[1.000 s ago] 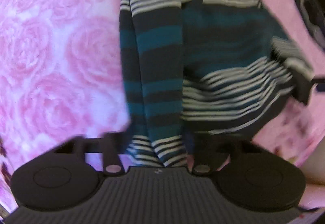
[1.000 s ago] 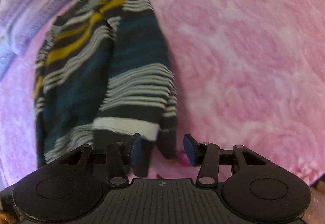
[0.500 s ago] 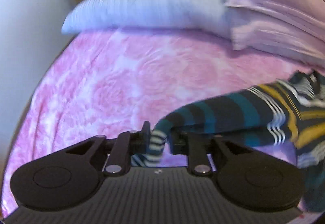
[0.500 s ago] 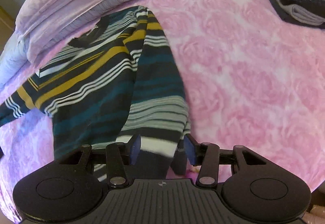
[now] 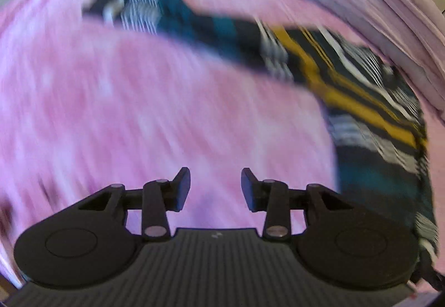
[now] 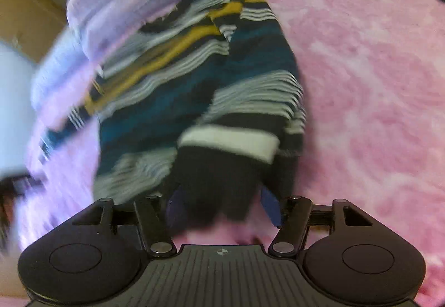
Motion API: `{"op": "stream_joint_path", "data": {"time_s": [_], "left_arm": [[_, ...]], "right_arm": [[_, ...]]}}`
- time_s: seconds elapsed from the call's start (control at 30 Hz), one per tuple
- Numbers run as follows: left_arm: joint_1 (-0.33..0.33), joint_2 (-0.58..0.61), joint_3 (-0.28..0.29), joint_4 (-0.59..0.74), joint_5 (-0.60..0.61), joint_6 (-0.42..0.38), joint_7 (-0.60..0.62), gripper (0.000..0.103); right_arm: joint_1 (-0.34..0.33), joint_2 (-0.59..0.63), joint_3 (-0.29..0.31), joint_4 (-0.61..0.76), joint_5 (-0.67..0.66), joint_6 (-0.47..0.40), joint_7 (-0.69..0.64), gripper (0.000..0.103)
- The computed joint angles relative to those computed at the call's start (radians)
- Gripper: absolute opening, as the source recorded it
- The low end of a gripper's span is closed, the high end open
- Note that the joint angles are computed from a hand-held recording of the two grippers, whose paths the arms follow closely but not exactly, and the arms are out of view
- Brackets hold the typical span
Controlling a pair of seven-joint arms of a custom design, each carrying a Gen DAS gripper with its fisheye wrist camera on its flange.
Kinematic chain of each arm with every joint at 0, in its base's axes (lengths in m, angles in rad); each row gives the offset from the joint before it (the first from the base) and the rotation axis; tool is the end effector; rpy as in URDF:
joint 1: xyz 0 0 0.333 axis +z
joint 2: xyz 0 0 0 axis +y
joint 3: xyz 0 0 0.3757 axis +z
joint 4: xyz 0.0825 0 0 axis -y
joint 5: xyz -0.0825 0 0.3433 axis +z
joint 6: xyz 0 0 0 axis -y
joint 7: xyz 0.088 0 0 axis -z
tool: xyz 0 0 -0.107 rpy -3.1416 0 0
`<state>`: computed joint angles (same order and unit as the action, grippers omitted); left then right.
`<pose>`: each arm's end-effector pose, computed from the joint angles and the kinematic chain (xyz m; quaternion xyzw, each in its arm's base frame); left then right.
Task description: Organize objects
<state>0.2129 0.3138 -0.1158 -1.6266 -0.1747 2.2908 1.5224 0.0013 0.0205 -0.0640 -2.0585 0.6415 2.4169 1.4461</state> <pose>0.6596 0.0718 0.5491 -0.7742 0.6016 -0.1864 0.0628 0.5483 -0.0311 0.5411 -0.5466 0.7846 0.0333 0.2906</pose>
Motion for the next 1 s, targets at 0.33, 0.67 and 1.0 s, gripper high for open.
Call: {"op": "stream_joint_path", "data": {"time_s": [0.33,0.67,1.0], "left_arm": [[-0.122,-0.241,-0.024,-0.318,-0.138,0.08,-0.033,0.034],[-0.204,-0.32,-0.003,-0.459,-0.188,0.16,0.001,0.063],[-0.232,-0.265,-0.021,-0.534,-0.384,0.282,0.166,0.074]], "right_arm": [[-0.225,0.108,-0.11,0.279,0.593,-0.044,-0.244,0.0],[-0.306,0.15,-0.164,0.261,0.091,0.095,0.06,0.062],[-0.124,-0.054,-0.024,-0.144,0.237,-0.012,-0.453,0.062]]}}
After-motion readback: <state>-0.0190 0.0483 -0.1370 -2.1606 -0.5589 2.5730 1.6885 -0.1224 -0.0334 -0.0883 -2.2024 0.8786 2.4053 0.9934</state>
